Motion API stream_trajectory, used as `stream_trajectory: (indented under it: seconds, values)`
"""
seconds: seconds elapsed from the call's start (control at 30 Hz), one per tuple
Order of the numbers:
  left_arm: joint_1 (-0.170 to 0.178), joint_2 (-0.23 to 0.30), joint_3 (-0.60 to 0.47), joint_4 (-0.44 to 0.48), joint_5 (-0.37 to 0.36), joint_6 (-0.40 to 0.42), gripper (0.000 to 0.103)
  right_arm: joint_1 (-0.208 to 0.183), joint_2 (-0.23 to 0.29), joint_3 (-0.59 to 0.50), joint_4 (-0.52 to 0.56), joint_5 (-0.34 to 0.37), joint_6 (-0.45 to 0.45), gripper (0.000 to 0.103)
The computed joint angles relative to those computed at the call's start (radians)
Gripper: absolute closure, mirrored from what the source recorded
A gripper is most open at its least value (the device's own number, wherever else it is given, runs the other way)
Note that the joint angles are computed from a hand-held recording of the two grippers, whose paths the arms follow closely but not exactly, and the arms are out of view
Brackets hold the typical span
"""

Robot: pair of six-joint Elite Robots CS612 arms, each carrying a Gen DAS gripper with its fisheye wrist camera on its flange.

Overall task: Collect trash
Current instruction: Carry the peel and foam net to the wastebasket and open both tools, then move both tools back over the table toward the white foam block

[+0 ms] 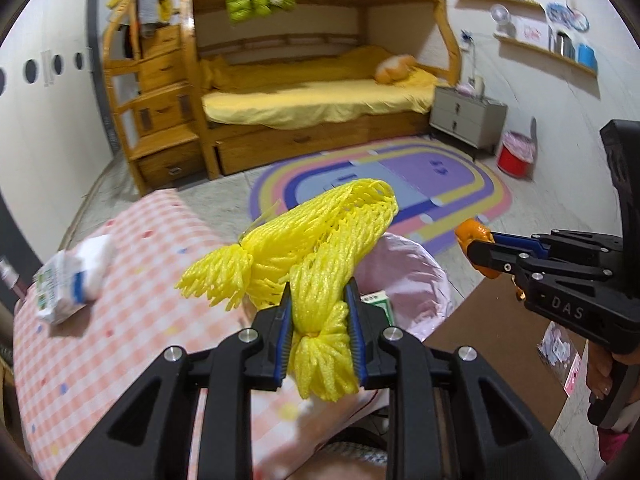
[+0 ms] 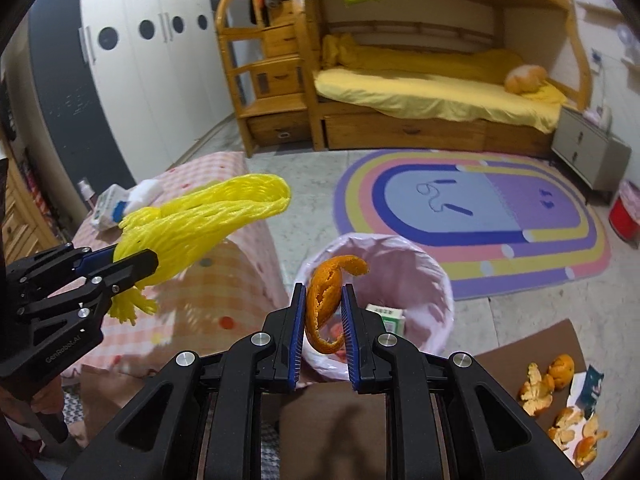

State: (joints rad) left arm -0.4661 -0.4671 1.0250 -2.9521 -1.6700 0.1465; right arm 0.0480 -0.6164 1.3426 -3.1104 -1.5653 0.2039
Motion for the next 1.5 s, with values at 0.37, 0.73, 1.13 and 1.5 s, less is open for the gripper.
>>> stream_trajectory:
  seconds: [0.37, 0.73, 1.13, 1.5]
  values:
    - [-0.027, 0.120, -0.227, 0.184, -0.038, 0.036, 0.065, -0.036, 0.059, -0.060, 0.082, 0.027, 0.061, 0.085]
    - [-0.009, 0.117, -0.241, 0.153, -0.044, -0.049, 0.030, -0.051, 0.136, -0.194, 0.238, 0.042, 0.045, 0.051]
    - [0.031, 0.010, -0.037, 0.043, 0.074, -0.178, 0.026, -0.022, 0.050, -0.076, 0.061, 0.054, 0.009, 0.051]
    - [0.087, -0.077, 0.144, -0.054, 0.208, -0.308, 0.022, 0.045, 0.060, -0.160, 0.112, 0.187, -0.133, 0.051]
